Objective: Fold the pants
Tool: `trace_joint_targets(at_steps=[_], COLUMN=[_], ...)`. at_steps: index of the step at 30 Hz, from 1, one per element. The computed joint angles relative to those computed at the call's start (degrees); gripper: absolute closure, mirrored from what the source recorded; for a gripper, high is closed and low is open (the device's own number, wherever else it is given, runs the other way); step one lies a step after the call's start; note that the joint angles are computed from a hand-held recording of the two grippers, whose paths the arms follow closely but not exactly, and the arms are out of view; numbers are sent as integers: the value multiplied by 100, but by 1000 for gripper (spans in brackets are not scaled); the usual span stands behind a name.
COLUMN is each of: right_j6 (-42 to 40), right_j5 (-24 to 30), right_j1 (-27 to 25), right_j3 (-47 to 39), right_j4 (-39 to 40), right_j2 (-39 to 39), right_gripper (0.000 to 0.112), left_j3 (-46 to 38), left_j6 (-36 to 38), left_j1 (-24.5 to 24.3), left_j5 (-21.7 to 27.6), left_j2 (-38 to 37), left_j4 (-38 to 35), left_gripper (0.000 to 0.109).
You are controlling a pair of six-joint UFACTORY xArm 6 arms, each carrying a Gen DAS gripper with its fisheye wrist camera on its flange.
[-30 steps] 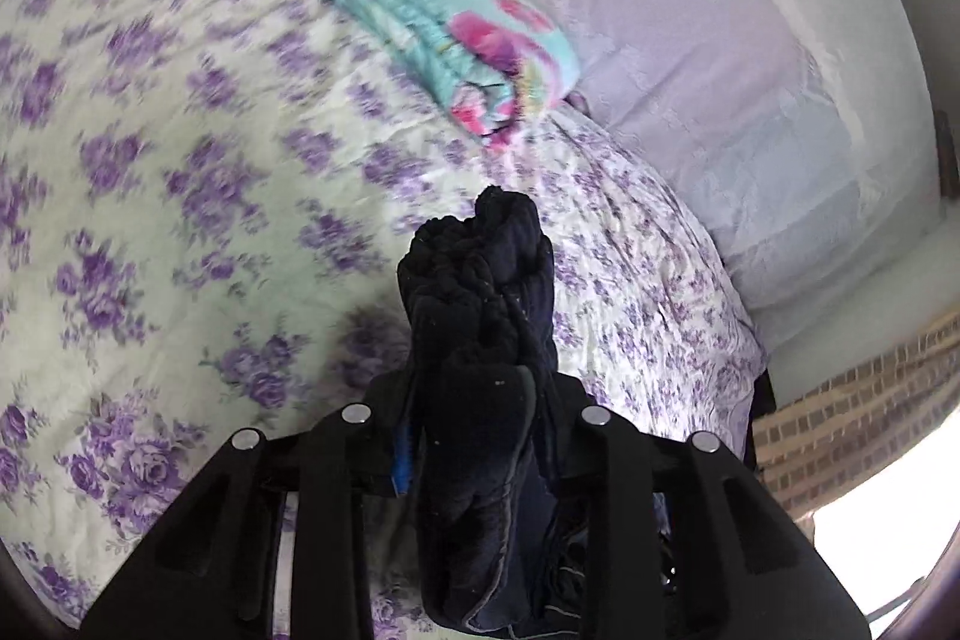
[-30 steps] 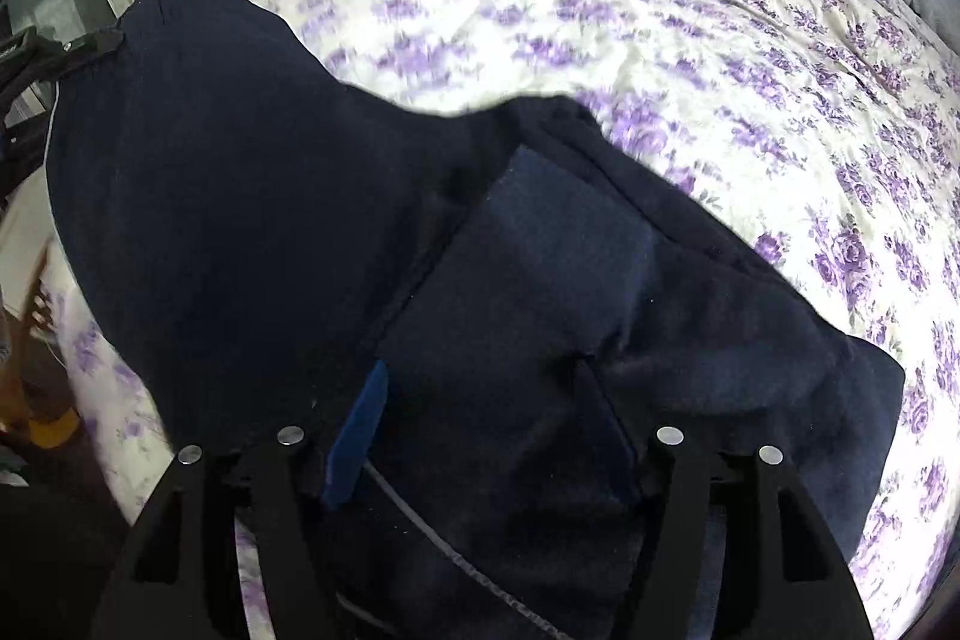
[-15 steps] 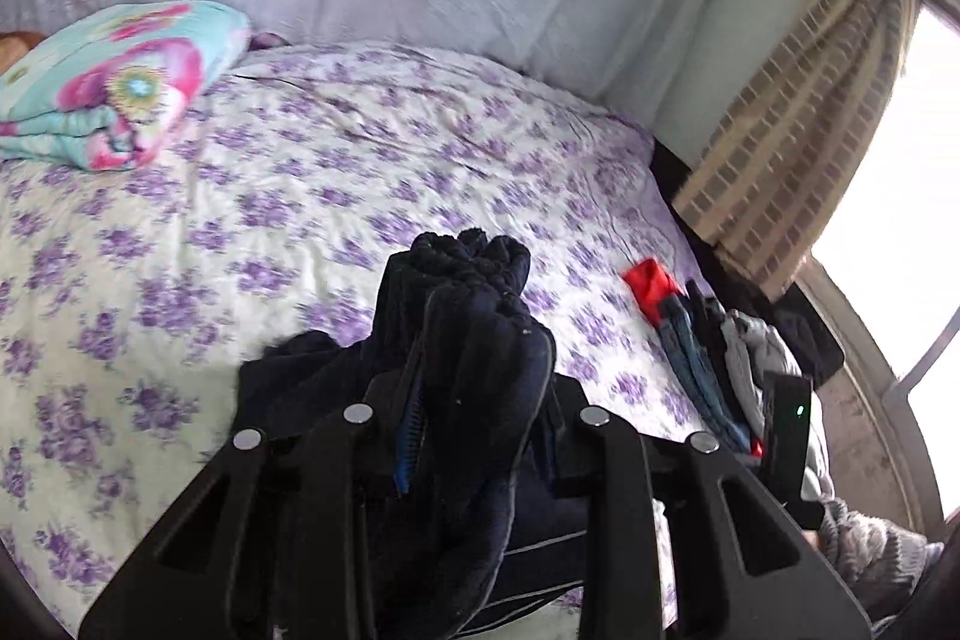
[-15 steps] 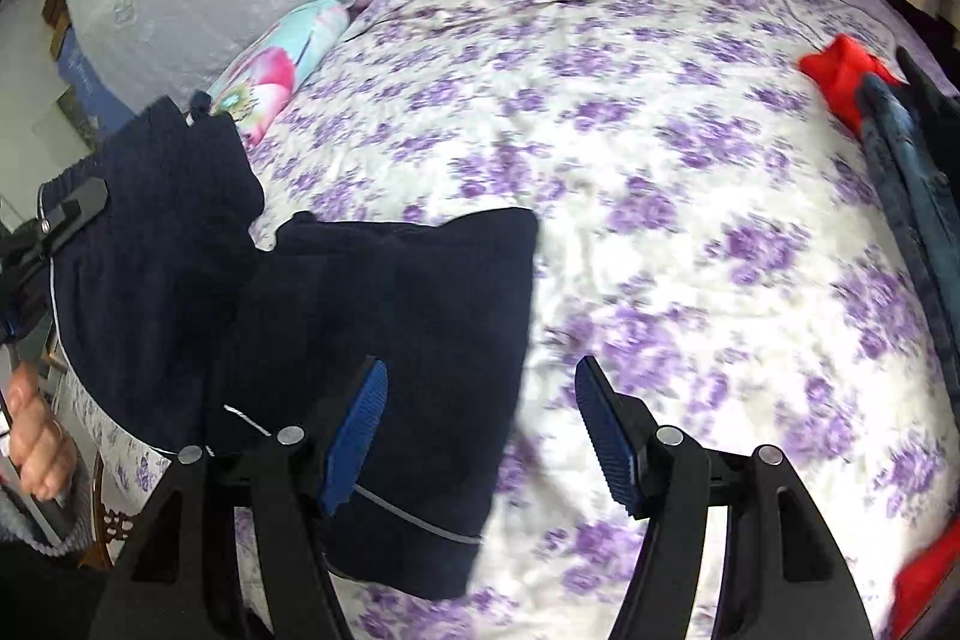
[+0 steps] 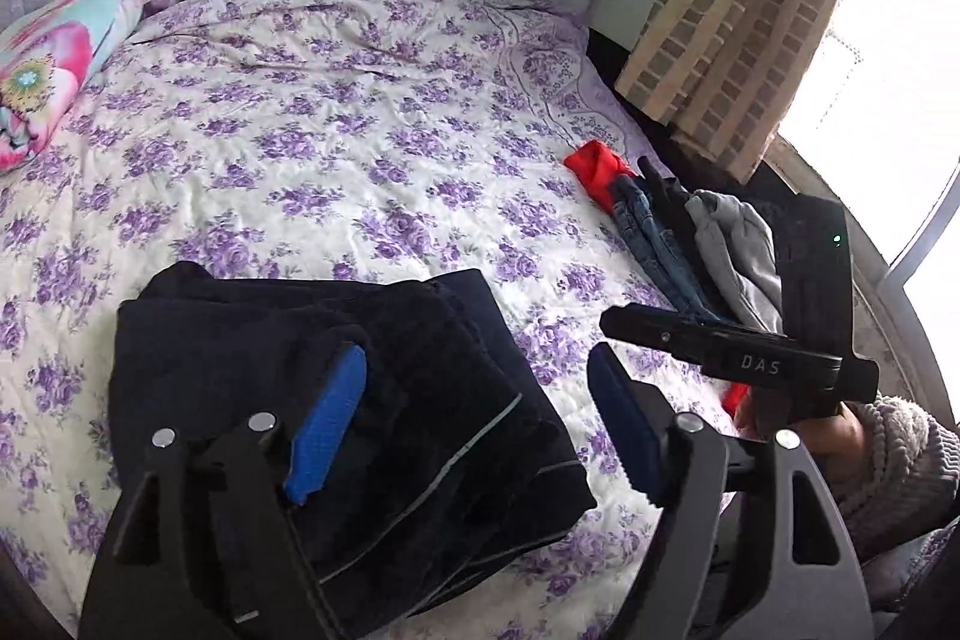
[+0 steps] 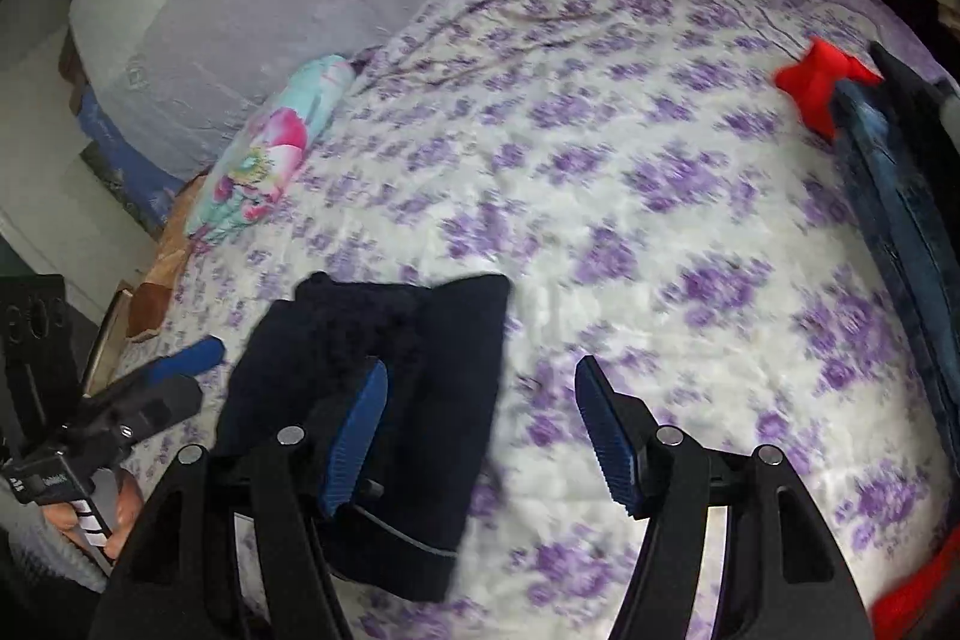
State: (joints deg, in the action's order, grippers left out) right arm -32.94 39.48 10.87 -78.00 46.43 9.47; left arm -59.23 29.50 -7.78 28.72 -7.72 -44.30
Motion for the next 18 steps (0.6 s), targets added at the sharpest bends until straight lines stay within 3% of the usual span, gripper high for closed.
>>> trace_joint_targets(at_steps=[2,4,8,10,12,14,16,18], right_j6=[-458,-629,40,558,512,503,612,311], right_j5=[135,262,-35,217,191,313,155,-135], right_j1=[228,460,1021,946,770,708,793,899], right_j3=[-310,-532,-513,-348,2,-13,-27,-11], right_j4=[421,342,-1817,-2417,-2058,-1912,-2150,-1871], right_j2=[88,151,384,531,458,422,311,142], right_gripper=[47,47,57,57,53,53,53,53], left_j3=[68,251,483,586,796,1069,972,930], left_j6=[-407,-911,-1731,-1710,-1524,-1787,-1771,-1414], left_j1=[217,524,871,861,683,476,529,701], left_j5=[58,151,414,643,563,131,294,455], left_j2=[-92,-210,-115,-8,21,-70,-122,-247], left_j4=[162,314,1277,1739,2149,2995,2881,2149], left_gripper=[35,35,35,35,35,34,34,34])
